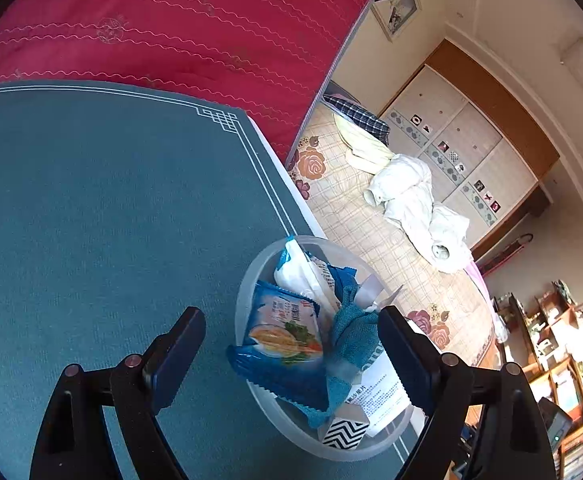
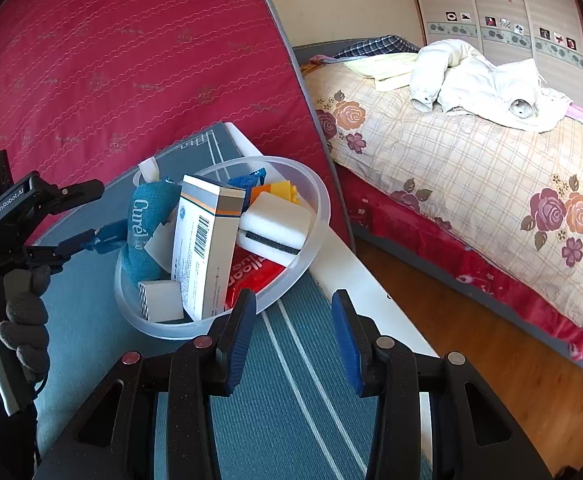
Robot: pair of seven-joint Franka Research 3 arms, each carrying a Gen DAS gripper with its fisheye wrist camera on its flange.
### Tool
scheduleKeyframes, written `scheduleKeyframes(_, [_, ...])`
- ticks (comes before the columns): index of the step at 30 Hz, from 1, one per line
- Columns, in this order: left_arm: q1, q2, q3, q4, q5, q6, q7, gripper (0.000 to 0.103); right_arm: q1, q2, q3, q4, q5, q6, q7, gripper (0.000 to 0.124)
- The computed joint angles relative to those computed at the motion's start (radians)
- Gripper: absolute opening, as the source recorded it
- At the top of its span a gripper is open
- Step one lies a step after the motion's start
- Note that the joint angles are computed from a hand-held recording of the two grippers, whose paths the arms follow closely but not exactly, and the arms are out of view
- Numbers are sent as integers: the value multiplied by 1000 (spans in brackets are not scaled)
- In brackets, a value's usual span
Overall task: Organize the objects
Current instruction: 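Carry the cracker packet over the bowl and open the left gripper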
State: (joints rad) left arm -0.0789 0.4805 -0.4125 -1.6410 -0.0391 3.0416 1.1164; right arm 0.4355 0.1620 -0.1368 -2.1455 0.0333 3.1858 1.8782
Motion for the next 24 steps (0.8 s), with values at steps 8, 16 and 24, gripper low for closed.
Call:
scheduleKeyframes(8, [-388,-82,520,-68,393,-36,-421,91,-24,7,31,-1,37,0,-29,41])
scheduleKeyframes(16, [-400,-6,498,49,583,-158,-499,91,-30,5,45,-2,55,-5,-51,41])
scheduleKeyframes(24, [-314,13,389,78,646,-178,-508,91,-15,8,36,4,49,-14,-36,41])
